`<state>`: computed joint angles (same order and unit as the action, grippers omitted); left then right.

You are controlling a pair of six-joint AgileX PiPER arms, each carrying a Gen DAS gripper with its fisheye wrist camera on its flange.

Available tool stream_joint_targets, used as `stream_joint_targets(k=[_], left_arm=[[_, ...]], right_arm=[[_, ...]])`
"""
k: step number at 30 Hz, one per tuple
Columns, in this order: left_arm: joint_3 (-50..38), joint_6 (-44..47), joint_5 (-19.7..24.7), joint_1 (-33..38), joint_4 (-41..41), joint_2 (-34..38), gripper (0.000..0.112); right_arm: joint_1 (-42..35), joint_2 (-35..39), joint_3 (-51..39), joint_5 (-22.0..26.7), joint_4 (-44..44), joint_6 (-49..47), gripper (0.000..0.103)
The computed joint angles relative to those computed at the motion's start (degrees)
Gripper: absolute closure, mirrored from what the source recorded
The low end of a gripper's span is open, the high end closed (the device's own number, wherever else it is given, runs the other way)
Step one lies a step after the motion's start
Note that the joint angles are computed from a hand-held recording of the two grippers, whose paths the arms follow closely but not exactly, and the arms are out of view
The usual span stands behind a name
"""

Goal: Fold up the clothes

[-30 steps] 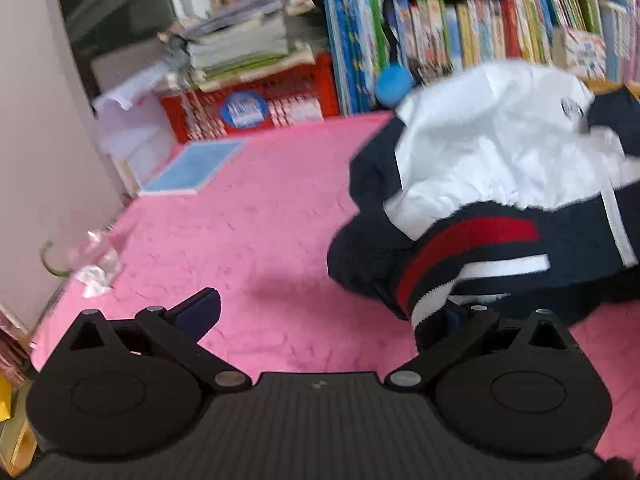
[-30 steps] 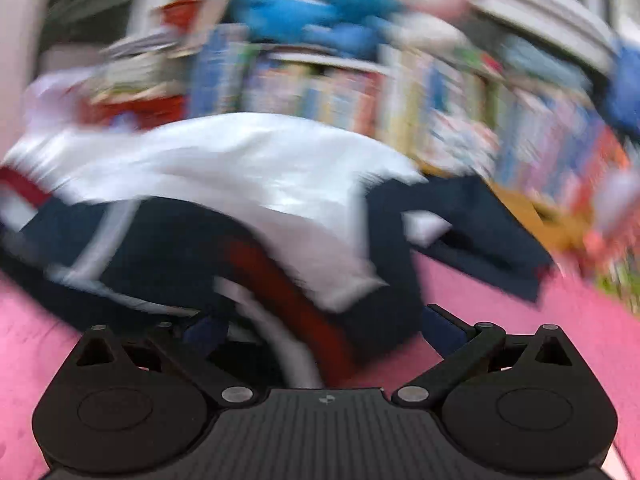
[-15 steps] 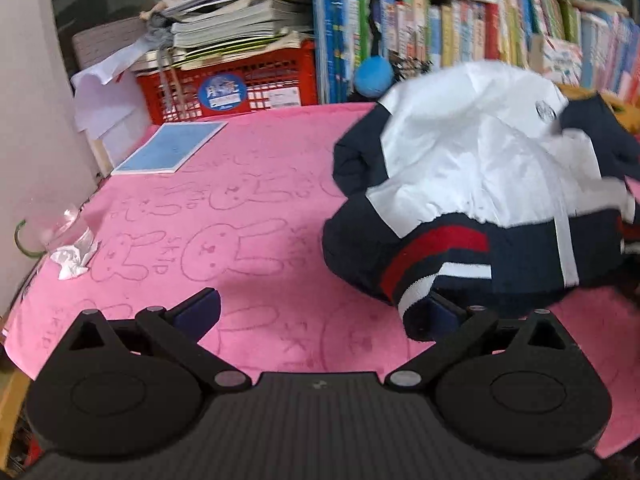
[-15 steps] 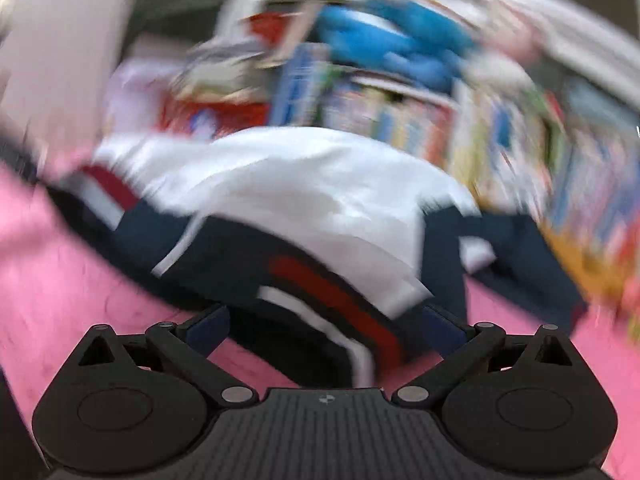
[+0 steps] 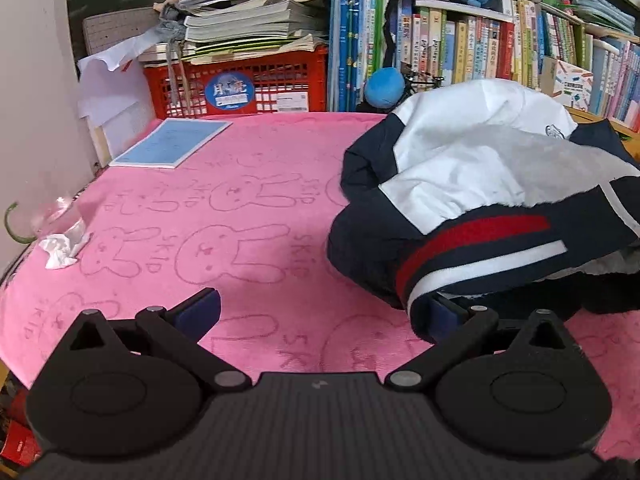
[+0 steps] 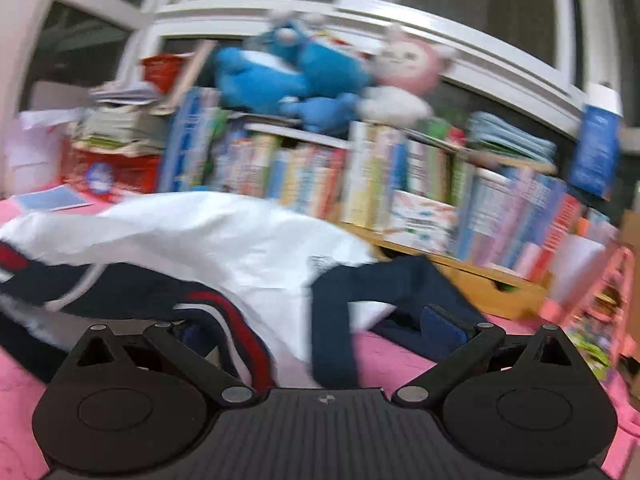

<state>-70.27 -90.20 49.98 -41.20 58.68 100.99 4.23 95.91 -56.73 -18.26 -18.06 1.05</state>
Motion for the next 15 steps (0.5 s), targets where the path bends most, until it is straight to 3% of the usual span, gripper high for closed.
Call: stream_joint_targets(k=[3, 4, 8, 10, 11, 15], left_arm=[[1.1, -3.7, 0.3, -0.6, 2.7, -1.1, 0.009], [1.9, -6.0, 0.9, -1.1, 4.3, -2.0, 0.009], [6.6, -17.0, 3.5, -3.6, 12.2, -8.5, 0.009], [7.5, -18.1, 3.3, -3.6, 13.6, -10.0, 0.009], [7.9, -18.6, 3.3, -3.6, 14.3, -10.8, 0.009], [8.2, -14.6, 1.4, -2.8, 9.0, -8.7, 0.009]], right_arm=[[-2.1, 0.8, -1.6, 2.5, 2.4, -1.9, 0.0], [-2.5, 0.1, -0.4, 1.2, 4.2, -2.9, 0.0], [-3.2, -7.4, 11.6, -13.7, 12.7, -8.7, 0.0], [-3.3, -10.2, 14.6, -18.4, 13.6, -10.8, 0.0], [-3.8, -11.1, 14.5, -18.1, 12.3, -10.8, 0.0], [-6.7, -9.7, 11.5, -7.8, 0.6, -3.6, 0.0]])
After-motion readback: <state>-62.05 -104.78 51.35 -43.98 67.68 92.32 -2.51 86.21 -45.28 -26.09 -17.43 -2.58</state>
